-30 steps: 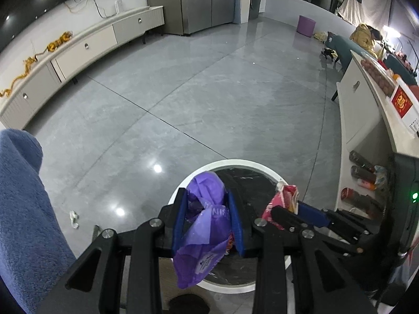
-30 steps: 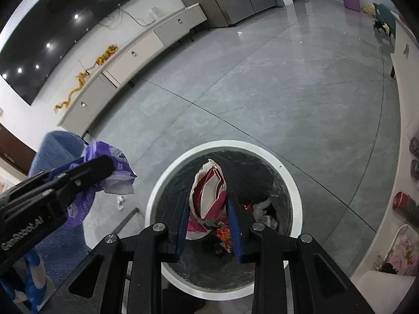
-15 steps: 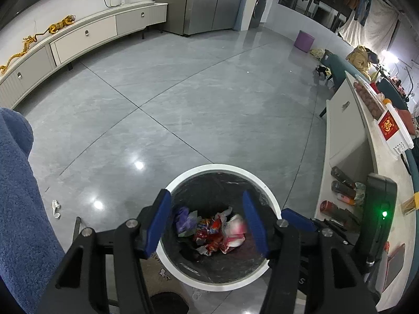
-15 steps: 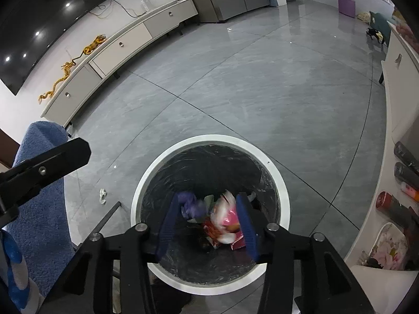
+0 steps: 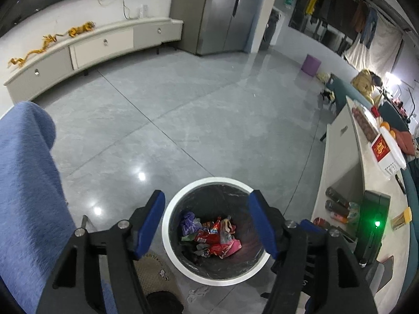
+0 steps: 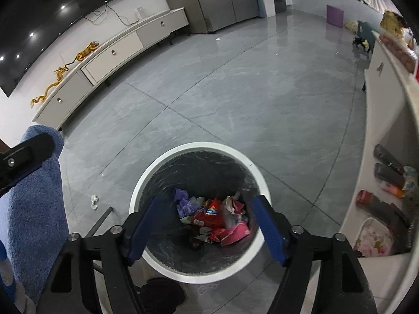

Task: Collect trash

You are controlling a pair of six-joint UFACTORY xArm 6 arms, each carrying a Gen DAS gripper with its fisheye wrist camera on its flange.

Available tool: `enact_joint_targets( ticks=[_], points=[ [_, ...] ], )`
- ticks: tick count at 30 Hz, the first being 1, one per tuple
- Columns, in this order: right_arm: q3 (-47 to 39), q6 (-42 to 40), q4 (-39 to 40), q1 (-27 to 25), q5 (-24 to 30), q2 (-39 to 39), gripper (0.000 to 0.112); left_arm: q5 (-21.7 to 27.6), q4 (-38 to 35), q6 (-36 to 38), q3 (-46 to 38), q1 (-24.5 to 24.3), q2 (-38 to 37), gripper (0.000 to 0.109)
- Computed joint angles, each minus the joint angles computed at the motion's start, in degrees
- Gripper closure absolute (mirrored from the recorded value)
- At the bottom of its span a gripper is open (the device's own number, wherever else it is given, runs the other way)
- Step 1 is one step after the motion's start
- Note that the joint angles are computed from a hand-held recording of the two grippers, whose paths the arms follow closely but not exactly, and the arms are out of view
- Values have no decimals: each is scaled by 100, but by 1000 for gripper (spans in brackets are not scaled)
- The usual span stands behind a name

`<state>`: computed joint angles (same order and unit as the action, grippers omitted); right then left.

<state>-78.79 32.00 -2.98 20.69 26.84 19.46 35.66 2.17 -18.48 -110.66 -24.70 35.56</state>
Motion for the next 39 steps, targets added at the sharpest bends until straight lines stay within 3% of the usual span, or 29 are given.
enact_joint_targets(
  ticks=[6,10,13,23,36,39],
  points=[
    [202,1001,-1257,144,159,-499,19,-927,1327,-1158,1380,15,-1047,44],
    [301,1678,-2078,322,266,-809,10,-1148,2290,-2017,2127,123,-1759,43],
    [373,2032,-2540,476,350,-1033,10,-1207,2687,-2525,2673,230,-2276,34],
    [576,3143,-4030,1164,676,-1672,9,-1145,3979,-3712,4237,523,-3914,33],
    [567,3715,-4967,2092,1159,-2138,9,-914,4846,-4504,5781,919,-5906,31],
    [547,3845,-5141,2323,1304,-2211,9,-797,5041,-4638,6085,961,-6366,26]
  ],
)
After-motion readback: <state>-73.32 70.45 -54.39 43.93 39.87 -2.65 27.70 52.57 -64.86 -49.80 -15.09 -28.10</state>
